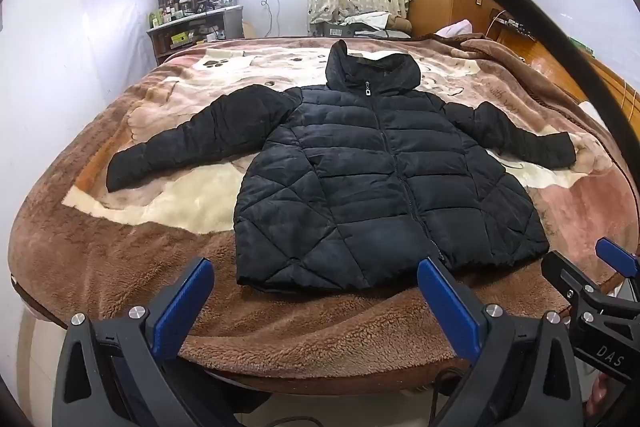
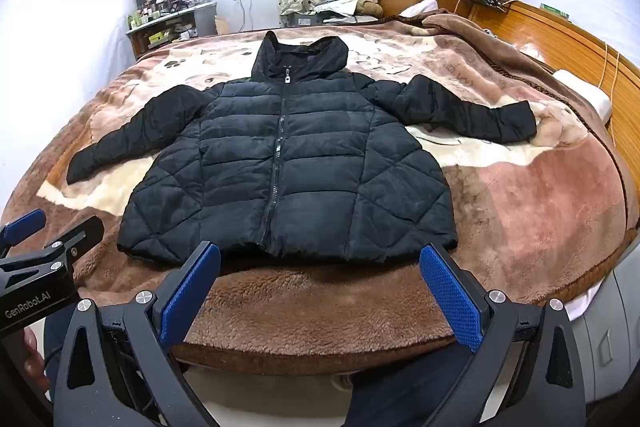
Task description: Fold large clothes
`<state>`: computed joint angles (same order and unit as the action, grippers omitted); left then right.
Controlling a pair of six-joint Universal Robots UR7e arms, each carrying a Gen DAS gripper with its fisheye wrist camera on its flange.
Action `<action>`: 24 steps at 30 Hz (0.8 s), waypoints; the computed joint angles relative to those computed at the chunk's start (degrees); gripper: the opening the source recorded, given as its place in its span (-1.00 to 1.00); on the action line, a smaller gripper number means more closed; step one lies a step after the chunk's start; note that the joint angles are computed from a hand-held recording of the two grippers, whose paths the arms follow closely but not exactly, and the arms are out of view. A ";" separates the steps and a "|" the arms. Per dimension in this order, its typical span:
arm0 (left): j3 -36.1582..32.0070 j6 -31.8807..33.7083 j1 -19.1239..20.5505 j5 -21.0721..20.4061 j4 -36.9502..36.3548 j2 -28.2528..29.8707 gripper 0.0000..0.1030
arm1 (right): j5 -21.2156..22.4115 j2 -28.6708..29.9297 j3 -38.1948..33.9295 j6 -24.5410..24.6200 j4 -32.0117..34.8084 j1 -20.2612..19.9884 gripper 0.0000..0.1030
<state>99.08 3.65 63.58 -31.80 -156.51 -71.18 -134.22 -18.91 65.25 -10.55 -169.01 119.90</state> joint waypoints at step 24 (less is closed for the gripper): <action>-0.60 -0.86 1.03 -1.76 -2.36 0.09 1.00 | -0.18 0.36 -0.67 0.33 0.05 -0.09 0.94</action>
<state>98.48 2.79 64.61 -33.56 -158.87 -71.09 -134.39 -18.55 64.58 -10.22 -168.97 119.82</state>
